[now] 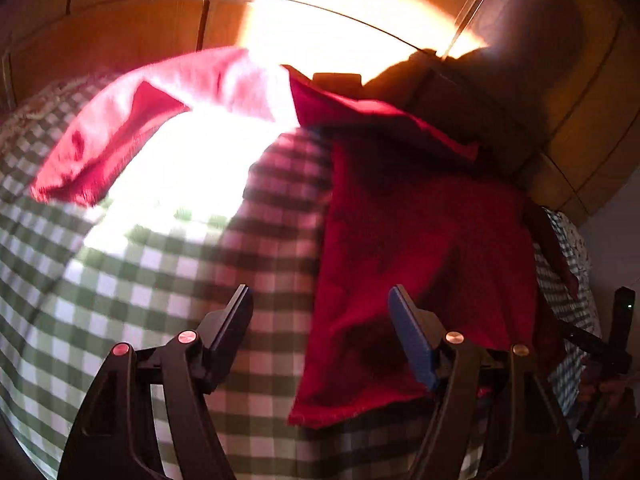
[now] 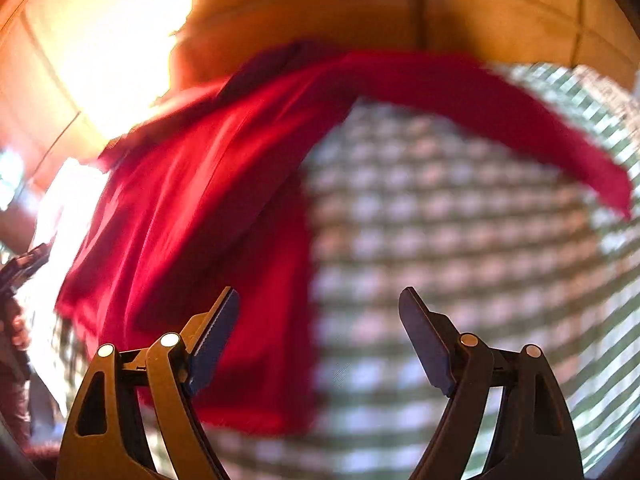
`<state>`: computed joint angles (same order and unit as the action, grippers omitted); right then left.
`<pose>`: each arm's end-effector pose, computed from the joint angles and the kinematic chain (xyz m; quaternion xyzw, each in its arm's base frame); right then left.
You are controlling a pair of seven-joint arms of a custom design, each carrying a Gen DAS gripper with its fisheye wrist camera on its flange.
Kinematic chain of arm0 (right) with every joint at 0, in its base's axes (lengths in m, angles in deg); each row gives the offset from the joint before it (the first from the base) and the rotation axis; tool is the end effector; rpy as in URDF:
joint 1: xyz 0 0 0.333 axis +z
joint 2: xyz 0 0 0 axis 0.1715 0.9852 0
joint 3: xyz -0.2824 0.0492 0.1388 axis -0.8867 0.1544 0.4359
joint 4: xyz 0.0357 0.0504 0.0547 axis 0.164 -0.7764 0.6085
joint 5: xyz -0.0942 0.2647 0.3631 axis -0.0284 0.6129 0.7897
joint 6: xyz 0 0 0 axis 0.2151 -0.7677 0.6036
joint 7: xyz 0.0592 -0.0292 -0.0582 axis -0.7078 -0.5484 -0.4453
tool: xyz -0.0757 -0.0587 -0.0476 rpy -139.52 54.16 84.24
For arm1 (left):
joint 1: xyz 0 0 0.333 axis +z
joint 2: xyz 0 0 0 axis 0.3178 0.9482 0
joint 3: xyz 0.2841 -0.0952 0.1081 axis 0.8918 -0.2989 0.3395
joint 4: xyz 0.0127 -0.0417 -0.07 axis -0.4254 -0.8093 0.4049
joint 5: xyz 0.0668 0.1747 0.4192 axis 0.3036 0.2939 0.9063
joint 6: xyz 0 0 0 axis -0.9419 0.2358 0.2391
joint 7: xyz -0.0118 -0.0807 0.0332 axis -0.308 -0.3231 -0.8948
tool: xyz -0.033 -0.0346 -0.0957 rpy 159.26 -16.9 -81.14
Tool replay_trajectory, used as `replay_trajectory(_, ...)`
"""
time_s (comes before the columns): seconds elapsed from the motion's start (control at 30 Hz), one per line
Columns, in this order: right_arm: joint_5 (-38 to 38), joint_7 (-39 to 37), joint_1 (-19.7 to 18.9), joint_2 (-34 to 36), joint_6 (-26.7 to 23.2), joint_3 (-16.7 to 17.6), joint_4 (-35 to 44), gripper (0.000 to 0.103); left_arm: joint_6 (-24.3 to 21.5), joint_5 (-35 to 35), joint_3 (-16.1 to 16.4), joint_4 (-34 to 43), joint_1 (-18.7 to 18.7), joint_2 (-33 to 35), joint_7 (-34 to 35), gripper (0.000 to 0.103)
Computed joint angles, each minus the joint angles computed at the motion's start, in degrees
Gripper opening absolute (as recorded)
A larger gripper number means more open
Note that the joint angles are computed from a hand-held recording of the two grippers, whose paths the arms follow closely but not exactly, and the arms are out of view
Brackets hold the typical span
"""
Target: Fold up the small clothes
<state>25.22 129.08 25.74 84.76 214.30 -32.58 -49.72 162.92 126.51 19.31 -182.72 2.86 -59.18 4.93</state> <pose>0.6494 0.2757 0.3126 -0.8096 0.4954 -0.0953 0.3001 0.5798 -0.2812 0.3213 -0.8222 0.4596 -0.3026 0.1457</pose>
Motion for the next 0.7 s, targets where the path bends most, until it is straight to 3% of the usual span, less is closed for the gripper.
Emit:
replay_trajectory(0.07, -1.45, 1.79, 1.97, 0.30, 2.28, -0.82, -1.58, 0.062, 2.60, -1.38, -0.25, -0.01, -0.18, 1.71, -1.61, 0.065)
replay_trajectory(0.1, -2.61, 2.36, 2.87, 0.24, 3.92, -1.26, -2.19, 0.050, 3.94, -2.20, -0.33, 0.42, -0.36, 2.68, -1.38, 0.059)
replay_trajectory(0.17, -2.28, 1.18, 1.97, 0.07, 3.29, 0.25, -1.95, 0.027, 3.69, -5.78, -0.98, 1.61, -0.53, 4.20, 2.14, 0.017)
replay_trajectory(0.2, -4.30, 2.61, 3.61, -0.47, 4.03, -1.21, -2.50, 0.014, 2.77, -5.92, -0.38, 2.13, -1.42, 4.36, 2.28, 0.012)
replay_trajectory(0.27, -7.80, 4.30, 5.77, -2.18, 6.01, -2.89, -3.95, 0.011, 2.87, -2.76, 1.92, 2.26, -3.60, 3.57, -1.36, 0.011)
replay_trajectory(0.33, -4.77, 0.06, 2.06, -5.06, 8.07, 1.14, -6.23, 0.010, 1.47, 1.19, 2.71, 1.84, -4.77, 1.17, -4.03, 0.010)
replay_trajectory(0.4, 4.92, -9.91, -4.49, -9.68, 10.19, 8.37, -9.45, 0.009, 1.08, 3.82, 1.85, 0.86, -4.37, -1.62, -5.57, 0.010)
replay_trajectory(0.43, 9.21, -14.08, -6.02, -11.69, 11.00, 10.17, -10.56, 0.009, 1.10, 4.62, 1.05, 0.31, -3.95, -2.93, -5.87, 0.010)
replay_trajectory(0.5, 25.38, -29.66, -10.17, -16.75, 11.14, 14.99, -12.70, 0.009, 0.22, 5.20, -0.93, -0.99, -3.16, -5.78, -5.18, 0.010)
replay_trajectory(0.57, 34.13, -38.15, -10.13, -21.78, 9.34, 14.22, -15.54, 0.009, 0.25, 5.48, -2.99, -3.00, -2.47, -8.53, -5.28, 0.010)
replay_trajectory(0.67, 33.39, -38.24, -8.83, -26.37, 6.92, 11.44, -20.83, 0.009, 1.44, 5.06, -5.77, -6.44, -1.65, -11.29, -6.70, 0.010)
replay_trajectory(0.7, 30.08, -35.57, -8.88, -27.26, 7.07, 11.15, -23.00, 0.009, 1.85, 4.68, -6.72, -7.57, -1.68, -11.69, -7.50, 0.010)
